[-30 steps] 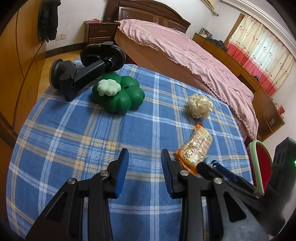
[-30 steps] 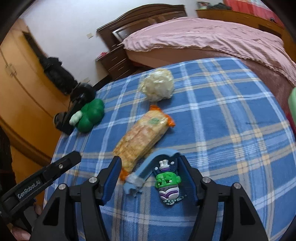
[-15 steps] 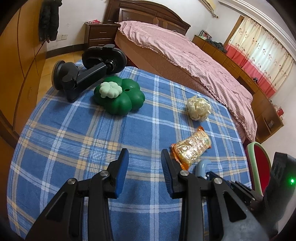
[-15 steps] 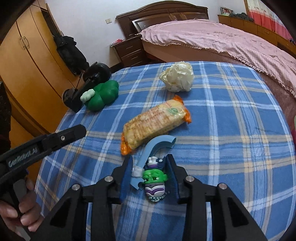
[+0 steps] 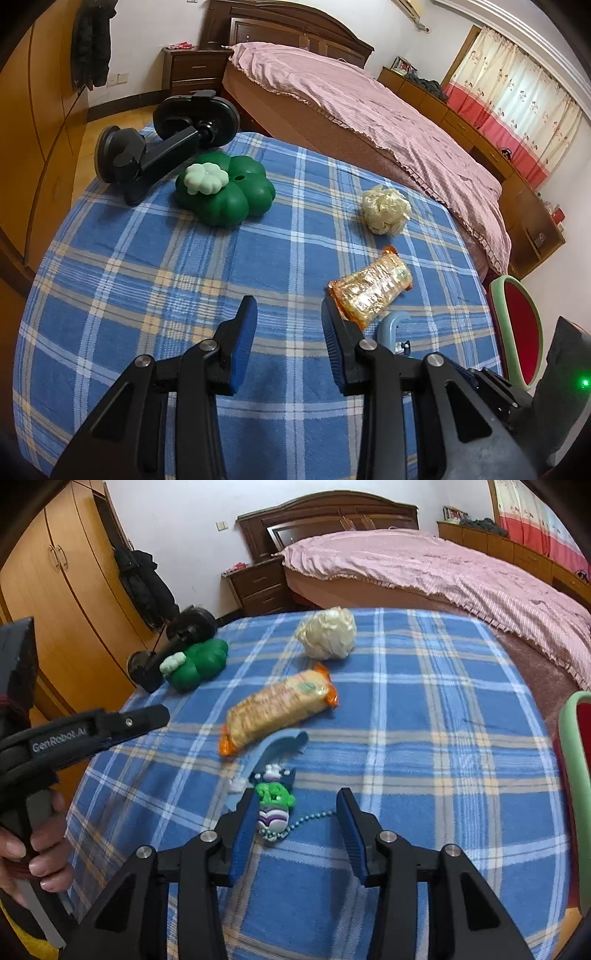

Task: Collect trash
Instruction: 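Lift the green toy figure off the table with the right gripper, then grasp the blue plastic hook with the left gripper while the right gripper holds the toy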

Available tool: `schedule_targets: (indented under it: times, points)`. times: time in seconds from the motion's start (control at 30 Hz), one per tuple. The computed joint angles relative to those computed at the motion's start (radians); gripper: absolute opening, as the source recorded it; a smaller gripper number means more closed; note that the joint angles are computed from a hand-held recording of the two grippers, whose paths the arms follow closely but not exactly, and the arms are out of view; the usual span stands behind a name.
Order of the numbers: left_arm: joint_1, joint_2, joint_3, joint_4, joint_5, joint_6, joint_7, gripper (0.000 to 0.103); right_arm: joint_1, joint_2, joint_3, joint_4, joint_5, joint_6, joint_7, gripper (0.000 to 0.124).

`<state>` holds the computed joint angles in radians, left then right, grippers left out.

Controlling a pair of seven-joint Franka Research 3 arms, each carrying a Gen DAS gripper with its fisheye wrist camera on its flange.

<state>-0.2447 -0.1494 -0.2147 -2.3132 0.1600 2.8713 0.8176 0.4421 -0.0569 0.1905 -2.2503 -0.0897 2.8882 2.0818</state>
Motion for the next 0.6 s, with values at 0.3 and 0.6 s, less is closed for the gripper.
schedule_targets:
  times: [0.3, 0.6]
  points:
    - [-0.008, 0.014, -0.002, 0.015, -0.002, -0.016, 0.012, 0.035, 0.008, 0.016, 0.002, 0.016, -0.078, -0.009, 0.057, 0.031]
    - [-0.049, 0.030, -0.004, 0.028, -0.081, -0.020, 0.106, 0.035, -0.068, -0.068, 0.016, -0.058, -0.222, 0.024, 0.281, 0.022]
